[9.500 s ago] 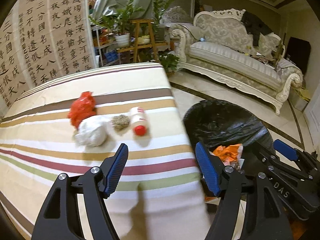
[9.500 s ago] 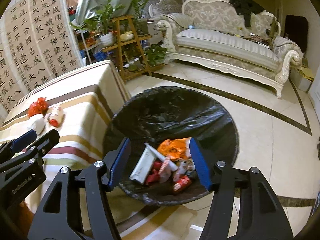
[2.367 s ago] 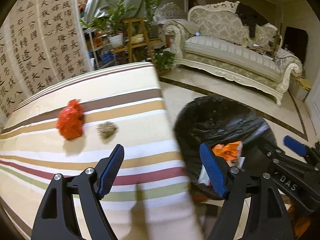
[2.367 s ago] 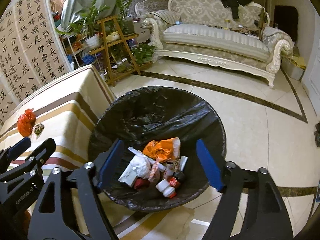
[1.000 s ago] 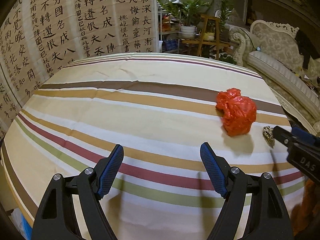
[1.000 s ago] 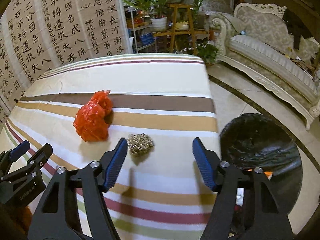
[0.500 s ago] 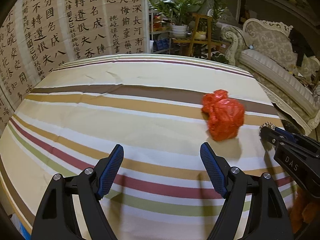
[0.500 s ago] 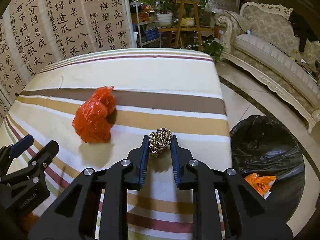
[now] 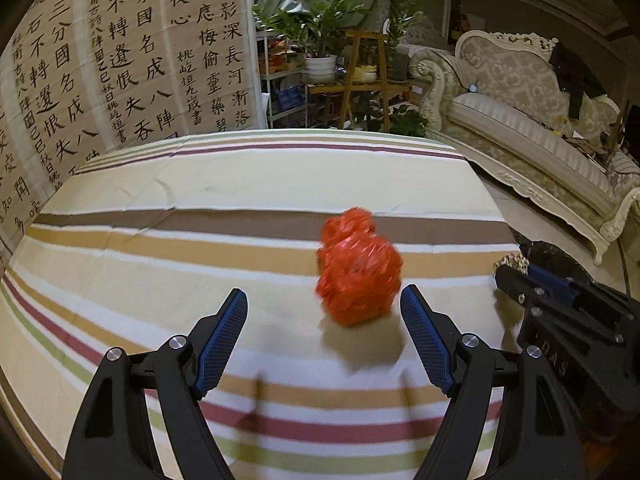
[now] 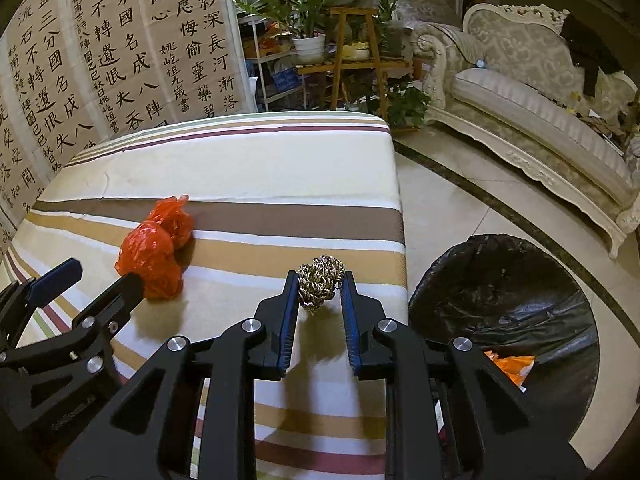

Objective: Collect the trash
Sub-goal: 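Grasp the orange-red plastic bag with the left gripper while the right holds the twine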

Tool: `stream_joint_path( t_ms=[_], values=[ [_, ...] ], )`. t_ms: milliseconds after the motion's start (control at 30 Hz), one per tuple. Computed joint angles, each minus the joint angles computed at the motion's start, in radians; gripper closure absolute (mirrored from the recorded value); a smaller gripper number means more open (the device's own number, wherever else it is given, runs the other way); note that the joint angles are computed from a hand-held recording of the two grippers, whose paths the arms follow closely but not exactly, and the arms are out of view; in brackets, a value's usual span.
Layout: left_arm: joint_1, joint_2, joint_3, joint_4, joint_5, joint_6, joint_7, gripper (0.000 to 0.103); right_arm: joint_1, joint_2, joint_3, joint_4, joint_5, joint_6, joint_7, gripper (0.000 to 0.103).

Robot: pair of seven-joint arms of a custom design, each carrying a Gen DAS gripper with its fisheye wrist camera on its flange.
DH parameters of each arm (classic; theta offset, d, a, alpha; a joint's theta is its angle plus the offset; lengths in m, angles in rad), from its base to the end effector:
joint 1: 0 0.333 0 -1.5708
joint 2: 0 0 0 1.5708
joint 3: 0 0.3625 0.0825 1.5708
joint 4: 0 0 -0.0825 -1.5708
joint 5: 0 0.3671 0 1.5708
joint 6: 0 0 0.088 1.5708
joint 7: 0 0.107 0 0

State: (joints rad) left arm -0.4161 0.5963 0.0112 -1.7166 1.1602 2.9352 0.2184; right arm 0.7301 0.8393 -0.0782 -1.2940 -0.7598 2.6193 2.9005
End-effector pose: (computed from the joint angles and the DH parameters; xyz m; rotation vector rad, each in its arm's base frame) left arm 0.6250 -0.3334 0.3349 -1.6624 1.9036 -0.7608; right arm 0.6164 0.5162 0.3292 -1.7264 1.8286 -0.6180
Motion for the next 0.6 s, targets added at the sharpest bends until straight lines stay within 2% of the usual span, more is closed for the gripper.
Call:
stream_joint_path(
  t_ms=[400,467,600],
  values=[
    [0.009,0.070,-0.037,0.083,-0.140,-0.050,0.164,0.027,-0.015,0.009,0.002,-0.002,0.011,0.036,-0.004,0.082],
    [0.014,0.072,-0.043,0.080,-0.165,-0.043,0.186,0.031,-0.015,0.010,0.002,-0.001,0.015,0.038,-0.008,0.082],
    [0.015,0.073,-0.044,0.073,-0.196,-0.031,0.227,0.047,-0.013,0.009,0.000,-0.002,0.018,0.040,-0.008,0.082]
  ],
)
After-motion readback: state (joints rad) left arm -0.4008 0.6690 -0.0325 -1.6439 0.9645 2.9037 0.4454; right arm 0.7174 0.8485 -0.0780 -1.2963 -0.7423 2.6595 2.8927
